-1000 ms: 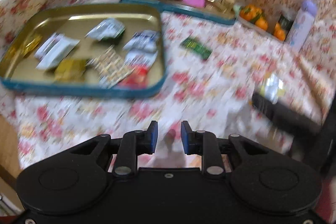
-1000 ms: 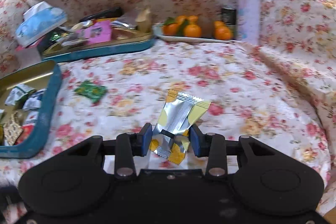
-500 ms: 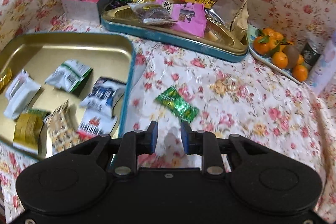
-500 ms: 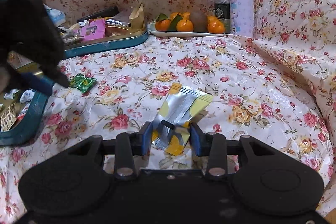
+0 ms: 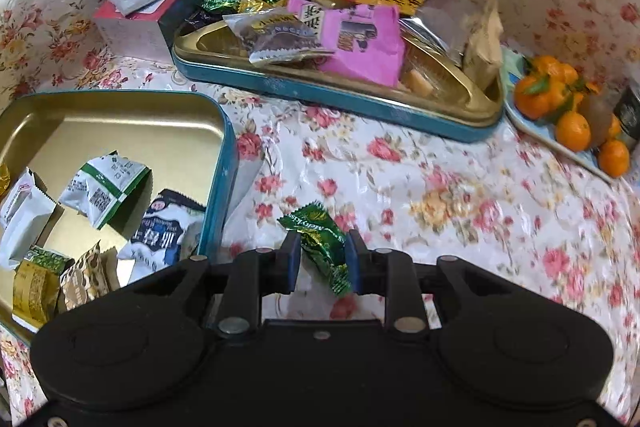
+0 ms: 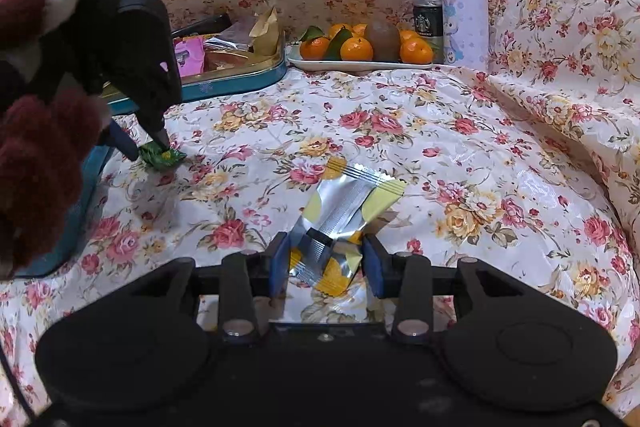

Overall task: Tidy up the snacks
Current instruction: 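Close the left tool on the green-wrapped candy, then carry the green candy and silver-yellow packet to the gold tray with both tools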

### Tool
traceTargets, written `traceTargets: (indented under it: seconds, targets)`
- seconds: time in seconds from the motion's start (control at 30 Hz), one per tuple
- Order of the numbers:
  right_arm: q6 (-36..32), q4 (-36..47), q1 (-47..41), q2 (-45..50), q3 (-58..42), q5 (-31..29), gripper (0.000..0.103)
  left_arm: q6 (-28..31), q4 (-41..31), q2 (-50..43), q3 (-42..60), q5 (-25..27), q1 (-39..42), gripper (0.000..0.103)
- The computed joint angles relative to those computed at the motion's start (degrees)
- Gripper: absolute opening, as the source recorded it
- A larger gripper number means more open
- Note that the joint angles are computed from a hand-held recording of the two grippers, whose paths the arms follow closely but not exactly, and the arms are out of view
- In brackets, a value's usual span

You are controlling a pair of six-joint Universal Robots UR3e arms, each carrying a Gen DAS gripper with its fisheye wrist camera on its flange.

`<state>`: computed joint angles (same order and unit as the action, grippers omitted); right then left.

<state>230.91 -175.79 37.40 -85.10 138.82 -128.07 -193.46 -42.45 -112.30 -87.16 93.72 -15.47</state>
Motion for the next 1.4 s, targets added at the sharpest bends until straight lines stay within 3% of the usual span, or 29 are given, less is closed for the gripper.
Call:
traceTargets:
  seconds: [0.43, 0.73, 1.07, 1.2, 1.27, 1.4]
  targets:
    - [-0.3, -0.8, -0.7, 0.1, 0.2, 0.7, 0.043, -1.1, -3.0, -2.1, 3.6, -4.1, 3.2, 0.036]
    - [-0.8, -2.6, -0.8, 0.3, 0.9, 1.1, 0.044, 3.0, -1.0, -1.3, 0.7, -8.0, 4.6, 0.040]
    - [-0.8, -2.5, -0.5, 1.0, 0.4, 0.8, 0.046, 6.1, -0.2, -3.9, 3.1, -3.8, 2.1, 0.045]
    - [-0.5, -2.2, -0.5, 1.0, 0.2, 0.7, 0.047, 8.9, 0.8, -4.5, 3.4, -2.4, 1.0, 0.037]
    - [-0.7, -2.3, -0.7, 0.7, 0.4, 1.1, 0.047, 10.1, 0.3, -3.8, 2.9, -4.0, 1.6, 0.029]
    - [-1.1, -2.4, -1.5, -0.2, 1.0, 2.0, 0.046, 12.9, -1.9, -0.6, 0.2, -8.1, 2.9, 0.028]
